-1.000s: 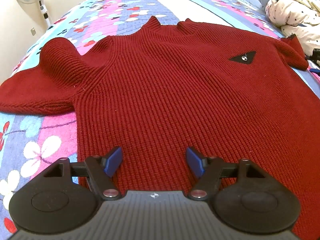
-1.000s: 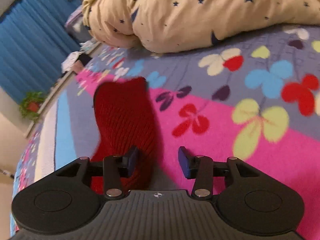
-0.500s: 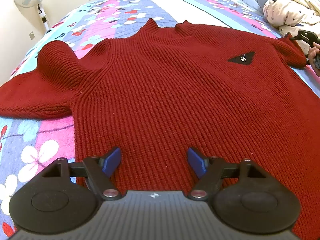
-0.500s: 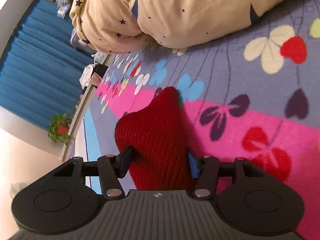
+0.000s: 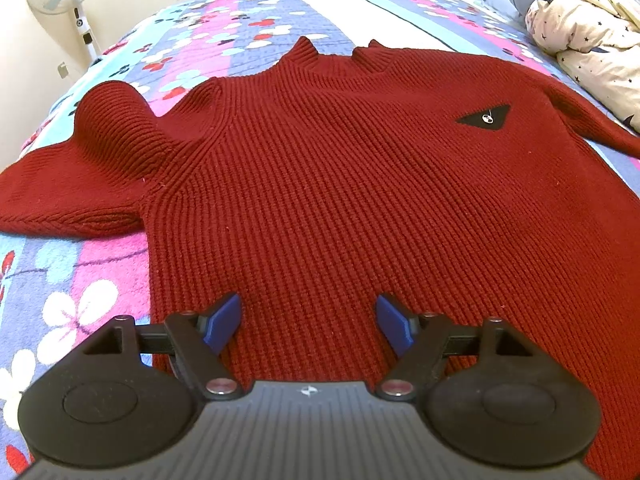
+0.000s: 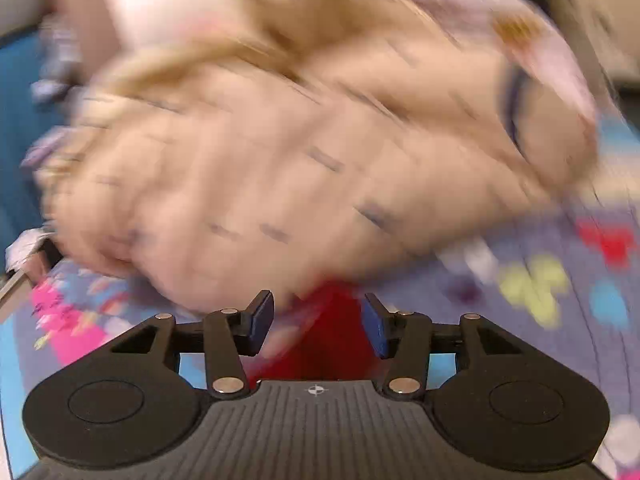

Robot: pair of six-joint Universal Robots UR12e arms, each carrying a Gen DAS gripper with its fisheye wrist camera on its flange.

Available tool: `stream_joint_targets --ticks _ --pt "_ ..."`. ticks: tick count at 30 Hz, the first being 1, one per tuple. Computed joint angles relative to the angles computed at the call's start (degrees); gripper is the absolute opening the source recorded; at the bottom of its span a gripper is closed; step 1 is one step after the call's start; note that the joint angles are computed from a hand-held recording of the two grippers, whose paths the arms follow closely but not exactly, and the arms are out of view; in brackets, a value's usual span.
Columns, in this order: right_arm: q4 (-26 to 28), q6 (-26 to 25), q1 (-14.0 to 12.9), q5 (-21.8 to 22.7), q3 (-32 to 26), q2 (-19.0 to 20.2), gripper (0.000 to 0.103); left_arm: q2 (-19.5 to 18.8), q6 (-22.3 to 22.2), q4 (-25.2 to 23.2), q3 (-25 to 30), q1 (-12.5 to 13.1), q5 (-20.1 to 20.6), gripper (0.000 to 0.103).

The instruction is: Fold small clothes

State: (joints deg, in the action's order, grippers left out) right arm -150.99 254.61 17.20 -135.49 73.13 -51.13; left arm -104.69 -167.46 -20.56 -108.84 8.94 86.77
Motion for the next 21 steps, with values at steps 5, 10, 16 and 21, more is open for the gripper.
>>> stream_joint_targets --ticks 5,10,16,21 --pt "-7.27 0.97 -0.12 3.21 7.16 -2.93 0.051 -0.05 -0.10 0.25 -0.04 -0.10 0.26 0.079" --pt "-11.32 2.24 -0.86 10.65 11.26 -3.99 0.052 -0.07 -0.02 0.50 -0.12 -0.17 0.41 0.079" --pt "-12.78 -13.37 -2.41 12.77 6.02 -0.94 0.008 -0.13 0.02 0.46 -0.08 -0.15 0.33 0.080" --pt "8.20 -11.93 -1.14 4.46 -1.24 0.04 0.018 0.17 -0.48 -0.83 0.32 0.09 -0.08 0.080"
